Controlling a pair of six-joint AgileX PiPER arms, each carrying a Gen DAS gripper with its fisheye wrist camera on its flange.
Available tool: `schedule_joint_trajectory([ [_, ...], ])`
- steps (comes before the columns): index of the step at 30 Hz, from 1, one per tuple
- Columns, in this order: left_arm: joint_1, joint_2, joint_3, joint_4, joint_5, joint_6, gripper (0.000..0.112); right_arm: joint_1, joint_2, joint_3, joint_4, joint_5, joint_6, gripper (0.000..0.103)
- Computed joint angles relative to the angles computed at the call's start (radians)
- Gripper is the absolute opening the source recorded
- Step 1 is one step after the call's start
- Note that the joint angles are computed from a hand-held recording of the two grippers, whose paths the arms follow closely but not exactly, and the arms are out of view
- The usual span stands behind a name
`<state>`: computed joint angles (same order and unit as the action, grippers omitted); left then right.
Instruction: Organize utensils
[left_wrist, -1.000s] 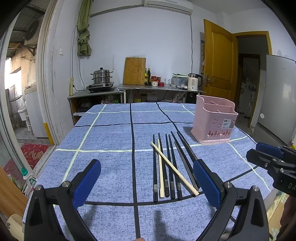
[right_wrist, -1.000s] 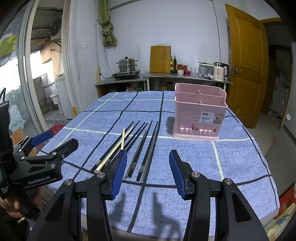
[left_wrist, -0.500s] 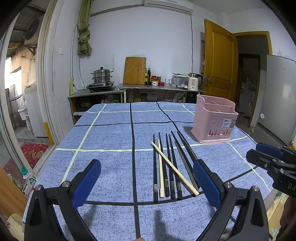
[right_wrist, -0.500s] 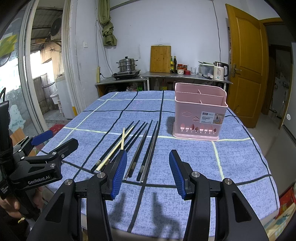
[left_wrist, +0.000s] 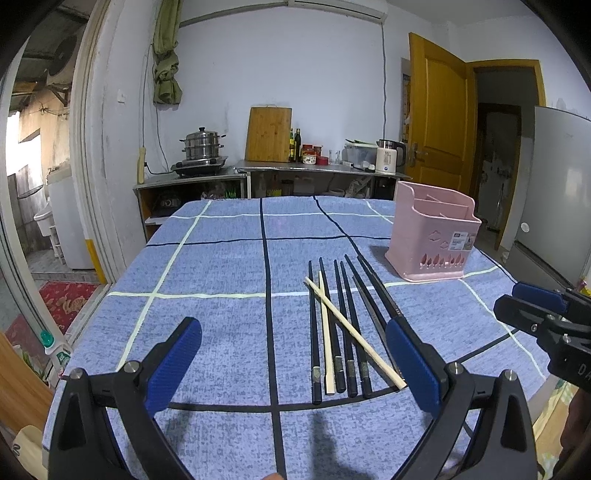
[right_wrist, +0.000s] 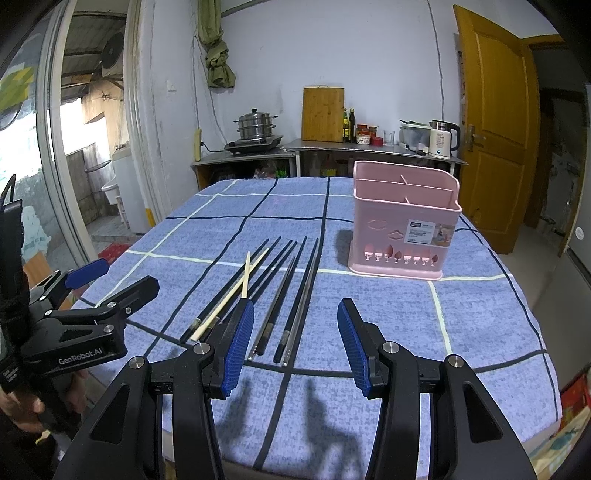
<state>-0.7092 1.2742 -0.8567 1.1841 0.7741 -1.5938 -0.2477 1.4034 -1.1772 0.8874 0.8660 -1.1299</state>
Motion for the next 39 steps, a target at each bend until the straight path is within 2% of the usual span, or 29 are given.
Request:
schedule_joint_trajectory([
  [10,0.196,0.030,-0.024,-0.148,-0.167,0.184,0.099,0.108,0.111,-0.099,-0.063,-0.031,0.071,0.048],
  [13,0.268,0.049,-0.037,-0.239,-0.223,0.276,0.098,0.151,0.161,-0.144,-0.094,-0.043,0.105,0.048],
  [18,0.395,0.091,-0.073,-0.501,-0.312,0.540,0.090,0.223,0.258,-0.249,-0.153,-0.036,0.172,0.048],
  [25,0.517,0.153,-0.128,-0.822,-0.348,0.857,0.084,0.329,0.430,-0.464,-0.260,0.037,0.277,0.031],
  [31,0.582,0.154,-0.121,-0.939,-0.373,0.970,0.084,0.410,0.586,-0.670,-0.383,0.121,0.389,0.019],
  [39,0.651,0.166,-0.119,-1.090,-0.393,1.121,0.084,0.464,0.762,-0.932,-0.500,0.229,0.509,0.017],
])
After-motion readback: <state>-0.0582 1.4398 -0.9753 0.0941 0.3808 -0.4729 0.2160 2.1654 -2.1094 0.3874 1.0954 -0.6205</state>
